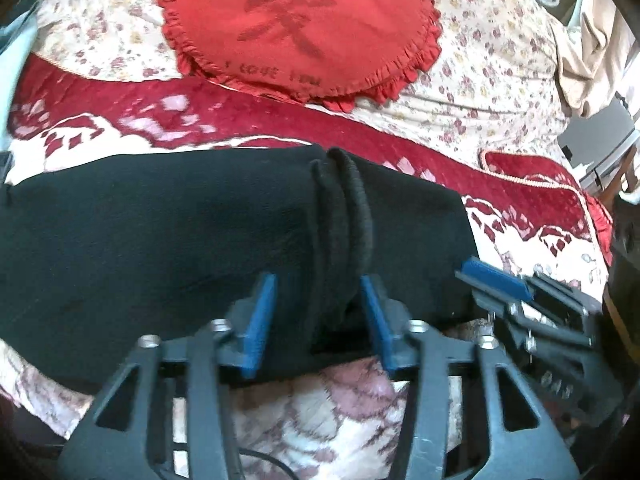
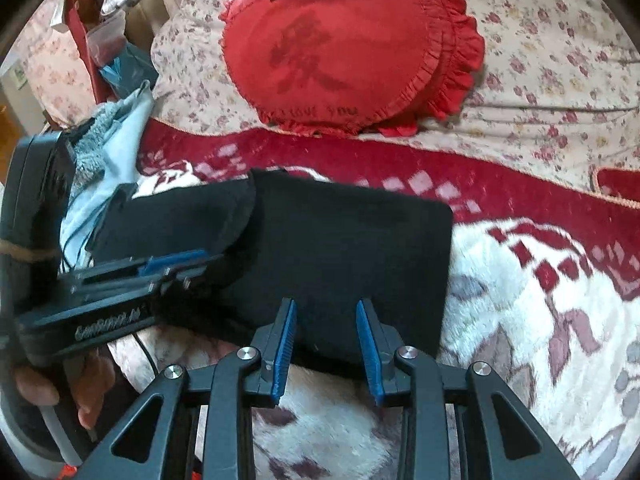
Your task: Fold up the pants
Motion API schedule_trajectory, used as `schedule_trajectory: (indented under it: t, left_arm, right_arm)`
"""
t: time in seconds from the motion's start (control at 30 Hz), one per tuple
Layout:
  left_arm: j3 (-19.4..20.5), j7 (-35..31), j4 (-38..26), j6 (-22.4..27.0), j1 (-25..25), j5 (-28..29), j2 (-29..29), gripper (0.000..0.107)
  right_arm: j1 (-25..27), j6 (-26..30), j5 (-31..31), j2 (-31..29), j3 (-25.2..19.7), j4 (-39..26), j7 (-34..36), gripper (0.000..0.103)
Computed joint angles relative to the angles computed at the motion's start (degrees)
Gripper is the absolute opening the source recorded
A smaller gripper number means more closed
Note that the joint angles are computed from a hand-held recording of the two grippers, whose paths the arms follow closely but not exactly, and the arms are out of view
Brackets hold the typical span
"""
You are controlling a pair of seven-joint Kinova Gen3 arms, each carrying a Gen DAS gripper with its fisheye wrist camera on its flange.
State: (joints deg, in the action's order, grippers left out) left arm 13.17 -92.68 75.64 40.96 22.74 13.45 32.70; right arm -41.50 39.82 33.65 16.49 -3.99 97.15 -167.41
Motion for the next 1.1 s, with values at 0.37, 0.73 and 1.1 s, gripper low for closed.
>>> schedule_trajectory:
  t: [0.37,0.73,1.1]
  left_arm:
    - [-1.93,1.92,6.15,-3.79,-1.73,-1.05,-3.92,0.048]
    - [-1.65,4.34,7.21,-4.0,-2.95,-1.78,-3.78,0.048]
    - [-0.23,2.22,11.9,-6.35,-5.85,1.56,-7.79,0.056]
  right_arm:
    - [3.37,0.66,-6.92,10.8,1.04,-13.73,14.35,0.03]
    - [-0.36,0.67,-7.92,9.49,5.22,-13.95,14.17,0.033]
    - [-2.58,4.98,-9.78,11.39,3.07,-15.96,15.89,0.036]
